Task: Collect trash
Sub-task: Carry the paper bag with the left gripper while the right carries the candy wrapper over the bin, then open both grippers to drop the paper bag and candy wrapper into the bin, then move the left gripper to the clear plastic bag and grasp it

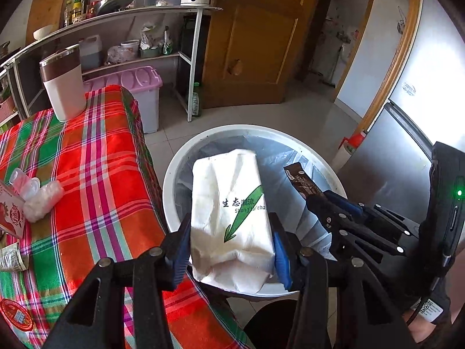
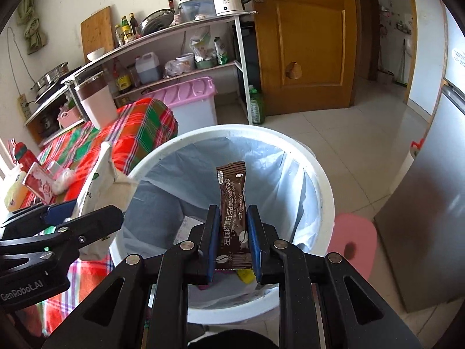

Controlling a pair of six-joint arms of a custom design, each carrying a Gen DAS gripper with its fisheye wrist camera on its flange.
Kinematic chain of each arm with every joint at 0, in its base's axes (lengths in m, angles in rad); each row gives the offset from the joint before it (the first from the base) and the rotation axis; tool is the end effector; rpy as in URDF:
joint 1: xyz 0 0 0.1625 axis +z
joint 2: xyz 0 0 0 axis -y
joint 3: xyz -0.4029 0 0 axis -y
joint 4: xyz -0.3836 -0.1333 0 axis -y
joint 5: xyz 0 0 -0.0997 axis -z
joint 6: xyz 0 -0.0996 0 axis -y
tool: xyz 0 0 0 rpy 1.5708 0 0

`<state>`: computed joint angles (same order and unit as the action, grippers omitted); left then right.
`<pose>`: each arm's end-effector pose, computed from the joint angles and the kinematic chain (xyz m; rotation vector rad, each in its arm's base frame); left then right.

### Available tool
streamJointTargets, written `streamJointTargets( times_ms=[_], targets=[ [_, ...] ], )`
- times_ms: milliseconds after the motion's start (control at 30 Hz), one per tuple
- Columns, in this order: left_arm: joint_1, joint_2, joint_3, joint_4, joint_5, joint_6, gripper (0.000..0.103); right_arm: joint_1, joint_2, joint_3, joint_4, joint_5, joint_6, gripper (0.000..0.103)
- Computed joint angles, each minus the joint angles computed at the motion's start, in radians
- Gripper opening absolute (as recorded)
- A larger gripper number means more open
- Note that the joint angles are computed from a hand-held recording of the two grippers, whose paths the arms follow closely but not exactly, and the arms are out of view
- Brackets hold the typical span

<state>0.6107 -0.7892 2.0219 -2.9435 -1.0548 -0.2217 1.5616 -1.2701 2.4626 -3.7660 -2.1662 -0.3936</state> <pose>-0.3229 -0.4487 0.0147 0.9398 2.5690 -0.5613 0.0739 -0.3849 0.2305 0.0565 -2.2078 1.0358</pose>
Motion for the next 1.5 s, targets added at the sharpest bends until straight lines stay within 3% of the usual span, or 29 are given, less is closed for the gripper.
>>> streamJointTargets(
  times_ms=[100,167,233,900,1500],
  targets=[
    [0.0,-0.001,0.0,0.0,0.007,-0.002,0.056,-0.006,-0.003,-0.002,0.014,0.007,0.005,0.022],
    [0.003,-0.006,0.002,-0.001,0.002,-0.004,0.062,-0.005,0.002,-0.001,0.006,0.007,0.004,0.037],
    [0.006,-0.012,0.007,-0.007,-0.004,-0.007,0.063,-0.002,0.007,-0.003,0.0,0.004,0.005,0.043],
    [0.006,-0.143,0.135,-0.071,0.048,-0.031,0.068,0.09,0.043,0.006,-0.033,-0.018,0.051,0.043],
    [0.033,-0.4,0.352,-0.075,0.248,-0.087,0.072,0.187,0.165,-0.035,-0.01,0.008,0.081,0.043]
  ],
)
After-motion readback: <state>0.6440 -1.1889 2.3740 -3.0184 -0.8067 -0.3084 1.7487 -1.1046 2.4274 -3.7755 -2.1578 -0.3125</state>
